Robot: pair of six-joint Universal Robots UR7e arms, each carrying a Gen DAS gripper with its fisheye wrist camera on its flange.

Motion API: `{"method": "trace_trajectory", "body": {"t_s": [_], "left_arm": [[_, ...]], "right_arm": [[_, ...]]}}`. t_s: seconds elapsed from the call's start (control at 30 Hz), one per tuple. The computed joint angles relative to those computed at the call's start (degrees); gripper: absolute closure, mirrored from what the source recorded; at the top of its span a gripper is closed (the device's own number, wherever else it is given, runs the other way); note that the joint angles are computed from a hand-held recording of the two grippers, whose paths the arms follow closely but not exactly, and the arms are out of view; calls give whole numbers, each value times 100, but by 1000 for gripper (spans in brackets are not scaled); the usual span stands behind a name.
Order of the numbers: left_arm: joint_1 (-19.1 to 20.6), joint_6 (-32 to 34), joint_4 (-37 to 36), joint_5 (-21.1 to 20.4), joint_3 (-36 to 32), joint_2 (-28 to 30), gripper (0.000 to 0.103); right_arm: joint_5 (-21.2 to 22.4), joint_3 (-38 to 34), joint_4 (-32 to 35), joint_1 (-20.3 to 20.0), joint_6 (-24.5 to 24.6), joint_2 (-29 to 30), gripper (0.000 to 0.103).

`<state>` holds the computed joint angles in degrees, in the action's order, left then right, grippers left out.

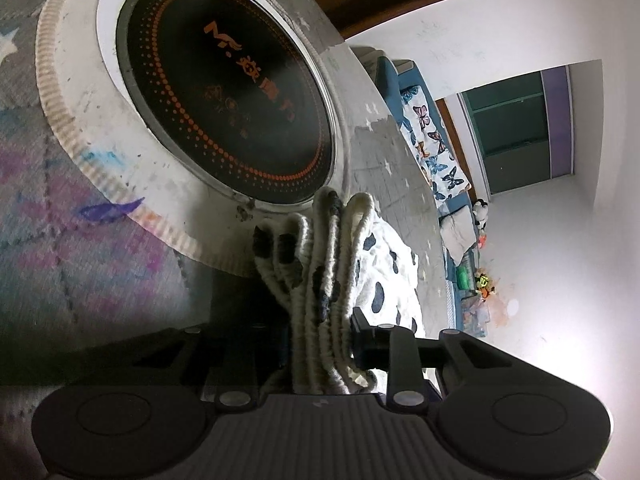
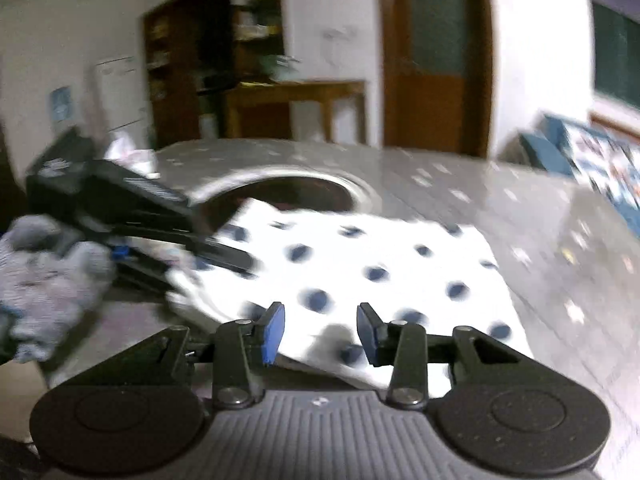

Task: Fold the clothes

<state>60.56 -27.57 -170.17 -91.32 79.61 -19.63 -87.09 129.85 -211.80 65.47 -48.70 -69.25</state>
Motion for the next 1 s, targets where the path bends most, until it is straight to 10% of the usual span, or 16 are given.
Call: {"method": "trace_trajectory", "body": {"t_s": [0.73, 1.0], "left_arm": [[9, 189, 177, 2, -145, 57, 72], [20, 244, 285, 13, -179, 33, 72]], "right_arm": [[-1344, -2368, 1446, 442, 365, 986, 65], [-1212, -2578, 1472, 289, 955, 864, 65]]}}
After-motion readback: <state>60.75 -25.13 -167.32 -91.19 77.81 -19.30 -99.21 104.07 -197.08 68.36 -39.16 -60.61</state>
